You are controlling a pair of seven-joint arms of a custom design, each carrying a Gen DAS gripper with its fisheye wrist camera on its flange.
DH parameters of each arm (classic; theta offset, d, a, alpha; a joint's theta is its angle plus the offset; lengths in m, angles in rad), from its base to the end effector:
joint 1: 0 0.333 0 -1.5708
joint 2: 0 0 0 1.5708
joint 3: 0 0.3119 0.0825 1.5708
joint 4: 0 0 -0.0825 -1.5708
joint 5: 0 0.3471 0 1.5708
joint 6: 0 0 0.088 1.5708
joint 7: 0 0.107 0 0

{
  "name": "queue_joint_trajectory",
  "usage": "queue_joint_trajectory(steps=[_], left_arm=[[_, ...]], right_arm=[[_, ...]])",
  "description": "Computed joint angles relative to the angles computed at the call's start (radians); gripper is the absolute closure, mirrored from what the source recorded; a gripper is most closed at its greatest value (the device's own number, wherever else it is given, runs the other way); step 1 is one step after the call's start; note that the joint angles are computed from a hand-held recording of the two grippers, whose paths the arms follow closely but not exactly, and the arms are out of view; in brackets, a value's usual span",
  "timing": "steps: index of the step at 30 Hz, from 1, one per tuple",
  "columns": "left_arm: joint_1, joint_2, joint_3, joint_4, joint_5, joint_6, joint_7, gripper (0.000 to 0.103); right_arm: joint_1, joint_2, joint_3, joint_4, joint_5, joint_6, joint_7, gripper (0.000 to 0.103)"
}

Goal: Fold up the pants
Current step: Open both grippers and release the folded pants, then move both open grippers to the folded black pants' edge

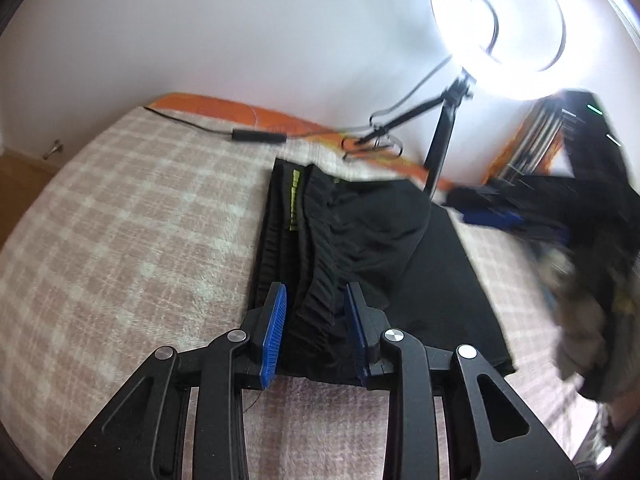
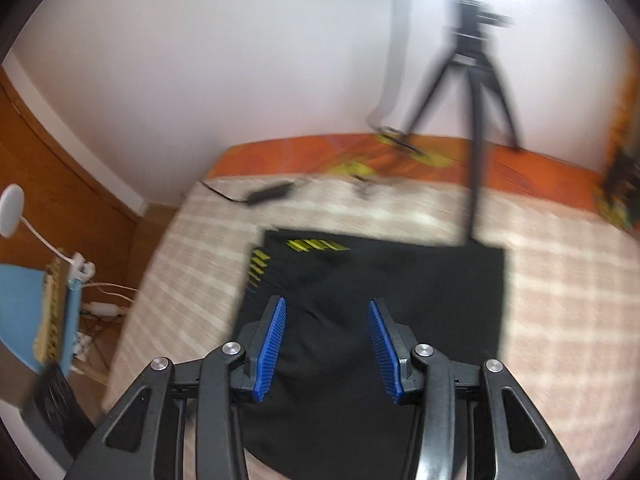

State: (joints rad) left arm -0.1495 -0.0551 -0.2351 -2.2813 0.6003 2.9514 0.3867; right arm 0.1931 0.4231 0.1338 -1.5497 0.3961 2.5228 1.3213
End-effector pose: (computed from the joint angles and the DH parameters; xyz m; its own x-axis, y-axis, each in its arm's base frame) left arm 0.4680 -0.2315 0.4707 0.1220 -0.9435 0.3080 -0.7266 -0.2963 -0.6198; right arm 0.6551 0.2012 0.4796 0.3529 -0.8922 -0.2820 -0.8294 -0.1587 -0.5357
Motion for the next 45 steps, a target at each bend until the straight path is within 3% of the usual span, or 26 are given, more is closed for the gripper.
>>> queue_joint_trajectory(steps=[3,6,7,11,16,20,23,25,30,35,42,45], left_arm=[[-0.013,0.025,-0.004,0.038,0.009,-0.103,0.013,0.075],[-0.015,0.035,0.014,0.042,0.022,-0.134,-0.003,0.069],[-0.015,0.032,0.019,0.041,0.027,-0.144,-0.007,0.063],[-0.011,0.004,0.025,0.020,0.032,-0.140,-0.027,0.063],[0.017,-0.071,0.003,-0.003,0.064,-0.148,-0.118,0.066],[0.006,-0.035,0.015,0.077,-0.049,-0.147,0.093,0.066],[-0.018,0.043,0.045,0.146,-0.316,-0.114,0.396,0.066],[-0.014,0.093,0.047,0.195,-0.389,-0.100,0.495,0.066],[-0.039,0.219,0.076,0.357,-0.270,-0.140,0.546,0.066],[-0.070,0.348,0.102,0.523,-0.243,-0.245,0.625,0.066],[-0.100,0.404,0.136,0.562,-0.226,-0.284,0.630,0.066],[-0.115,0.412,0.150,0.565,-0.195,-0.284,0.606,0.071]], right_arm=[[-0.021,-0.096,-0.018,-0.172,0.010,0.068,-0.025,0.057],[-0.042,-0.175,-0.024,-0.320,0.047,0.119,-0.059,0.057],[-0.041,-0.198,-0.030,-0.367,0.048,0.133,-0.063,0.057],[-0.035,-0.264,-0.034,-0.499,0.064,0.159,-0.127,0.057],[0.016,-0.291,-0.067,-0.574,-0.109,0.216,-0.075,0.062],[0.008,-0.303,-0.063,-0.587,-0.101,0.234,-0.106,0.062],[0.007,-0.323,-0.056,-0.608,-0.074,0.265,-0.133,0.062],[0.006,-0.332,-0.054,-0.623,-0.042,0.282,-0.161,0.062],[0.002,-0.342,-0.054,-0.649,0.042,0.303,-0.209,0.064],[-0.005,-0.333,-0.049,-0.647,0.129,0.309,-0.273,0.065],[-0.013,-0.311,-0.046,-0.626,0.192,0.284,-0.329,0.065],[-0.016,-0.302,-0.046,-0.620,0.200,0.281,-0.333,0.065]])
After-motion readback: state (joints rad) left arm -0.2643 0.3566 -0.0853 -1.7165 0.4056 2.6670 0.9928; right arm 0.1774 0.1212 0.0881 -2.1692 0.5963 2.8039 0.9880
